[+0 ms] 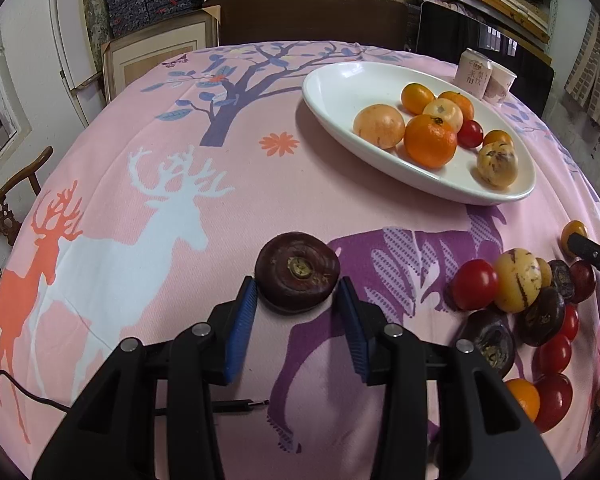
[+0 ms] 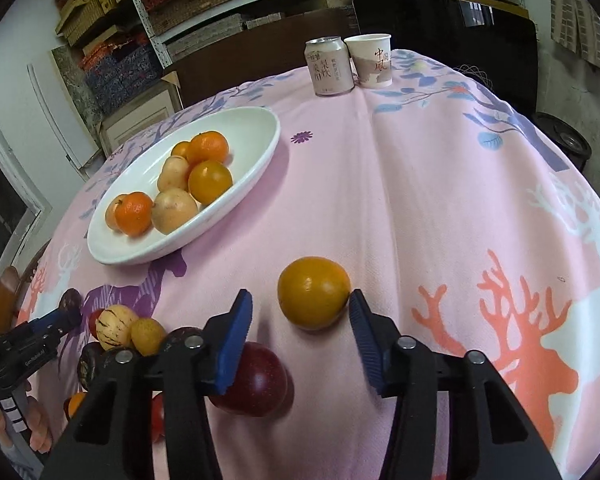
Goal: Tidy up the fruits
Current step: 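Grasp the orange with the right tool while the left tool holds the dark fruit, then lower both fruits onto the white plate and open both tools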
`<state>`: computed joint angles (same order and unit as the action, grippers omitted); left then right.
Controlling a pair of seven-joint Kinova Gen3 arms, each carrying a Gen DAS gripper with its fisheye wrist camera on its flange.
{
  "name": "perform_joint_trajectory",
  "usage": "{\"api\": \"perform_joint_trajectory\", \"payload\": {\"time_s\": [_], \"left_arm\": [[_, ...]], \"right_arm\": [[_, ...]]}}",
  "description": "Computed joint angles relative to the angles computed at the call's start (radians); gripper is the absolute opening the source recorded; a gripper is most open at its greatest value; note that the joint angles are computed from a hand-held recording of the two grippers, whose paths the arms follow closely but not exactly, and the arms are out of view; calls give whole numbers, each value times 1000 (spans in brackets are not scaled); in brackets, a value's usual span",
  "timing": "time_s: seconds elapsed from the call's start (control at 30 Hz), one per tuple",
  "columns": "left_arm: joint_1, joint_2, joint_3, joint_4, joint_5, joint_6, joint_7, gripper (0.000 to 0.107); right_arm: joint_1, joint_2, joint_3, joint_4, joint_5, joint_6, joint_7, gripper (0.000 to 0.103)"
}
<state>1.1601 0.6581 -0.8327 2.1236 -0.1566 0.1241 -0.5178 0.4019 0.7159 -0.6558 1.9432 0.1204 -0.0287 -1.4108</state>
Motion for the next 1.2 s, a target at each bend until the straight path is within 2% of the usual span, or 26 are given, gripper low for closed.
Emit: {"api": "perform_joint_trajectory", "payload": {"time_s": [0.23,0.4,0.53,0.63,0.7,0.77,0.83,0.9,0.97,1.03,1.1,1.2], "left_arm": [[-5,2,1,3,7,-11,-7,43],[-12,0,2,8,26,-26,-25,43],[-8,1,-5,13,50,-36,-42,42],[-1,2,-11,14,64,-38,-54,42],[12,-1,-23,22,76,-49,-60,42],[54,-7,-65,47,95,-80,-61,42],[83,-31,-101,65,121,-116,-81,41],[109,-44,-140,48,136,-100,-114,41],[122,-56,-183,0,133,-56,-156,42],[98,-69,-191,-47,104,-29,-164,41],[31,-86,-157,-99,87,-17,-180,42],[-71,-64,-93,-192,48,26,-177,42]], "right_arm": [[1,12,5,-19,-13,12,-12,38],[-22,6,27,-14,-15,-7,-11,38],[21,20,-17,-9,5,-7,-14,38],[14,9,-11,11,17,-35,-14,38],[34,12,-34,20,39,-45,-18,38],[64,14,-62,36,62,-62,-27,38],[129,34,-131,39,97,-56,-40,38],[181,49,-196,32,115,-34,-47,38],[188,33,-225,25,117,-23,-43,38],[198,26,-276,-9,114,22,-28,38],[187,25,-311,-52,91,56,-3,38],[115,30,-297,-137,57,108,31,37]]}}
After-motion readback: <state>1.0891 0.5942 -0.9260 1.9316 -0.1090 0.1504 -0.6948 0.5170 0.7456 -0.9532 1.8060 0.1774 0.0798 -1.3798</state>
